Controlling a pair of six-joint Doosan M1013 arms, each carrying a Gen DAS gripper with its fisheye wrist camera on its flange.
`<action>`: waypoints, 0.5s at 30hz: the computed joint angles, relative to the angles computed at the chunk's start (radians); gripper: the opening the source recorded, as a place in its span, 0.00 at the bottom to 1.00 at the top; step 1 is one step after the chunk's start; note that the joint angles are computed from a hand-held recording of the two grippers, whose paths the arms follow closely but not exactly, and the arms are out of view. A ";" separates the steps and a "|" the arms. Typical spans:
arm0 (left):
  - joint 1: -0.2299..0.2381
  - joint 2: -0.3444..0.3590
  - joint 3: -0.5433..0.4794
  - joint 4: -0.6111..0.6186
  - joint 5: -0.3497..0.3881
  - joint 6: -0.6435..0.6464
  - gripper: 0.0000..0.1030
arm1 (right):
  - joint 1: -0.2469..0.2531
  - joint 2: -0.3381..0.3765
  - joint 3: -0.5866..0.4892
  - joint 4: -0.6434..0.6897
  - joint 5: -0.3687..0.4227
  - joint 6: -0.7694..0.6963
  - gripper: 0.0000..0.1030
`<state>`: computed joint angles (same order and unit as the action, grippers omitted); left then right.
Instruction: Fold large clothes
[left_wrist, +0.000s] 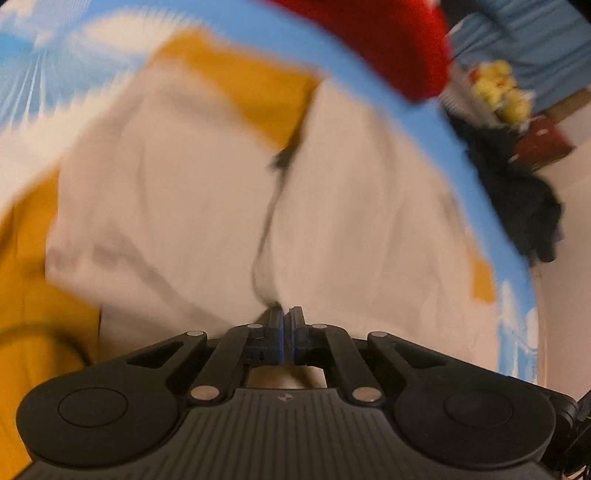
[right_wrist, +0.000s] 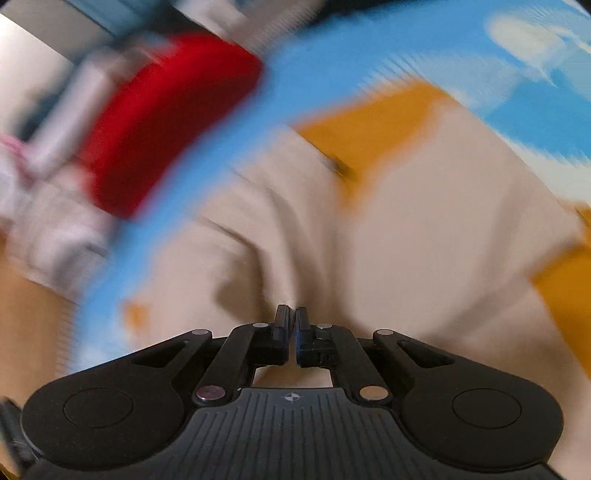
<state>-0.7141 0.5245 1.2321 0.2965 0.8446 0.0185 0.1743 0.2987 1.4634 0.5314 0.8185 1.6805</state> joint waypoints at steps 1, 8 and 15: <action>0.002 0.000 0.001 -0.014 -0.003 0.000 0.05 | 0.002 0.010 -0.006 -0.050 0.031 0.063 0.02; 0.001 -0.017 0.007 0.054 -0.017 -0.020 0.30 | 0.009 0.003 -0.010 -0.144 -0.004 0.181 0.28; -0.003 -0.044 0.055 0.150 -0.079 -0.175 0.31 | -0.006 -0.041 0.053 0.015 -0.175 0.065 0.45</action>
<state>-0.7166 0.4810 1.2867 0.4460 0.7652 -0.1565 0.1678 0.2573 1.5166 0.5465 0.6437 1.7459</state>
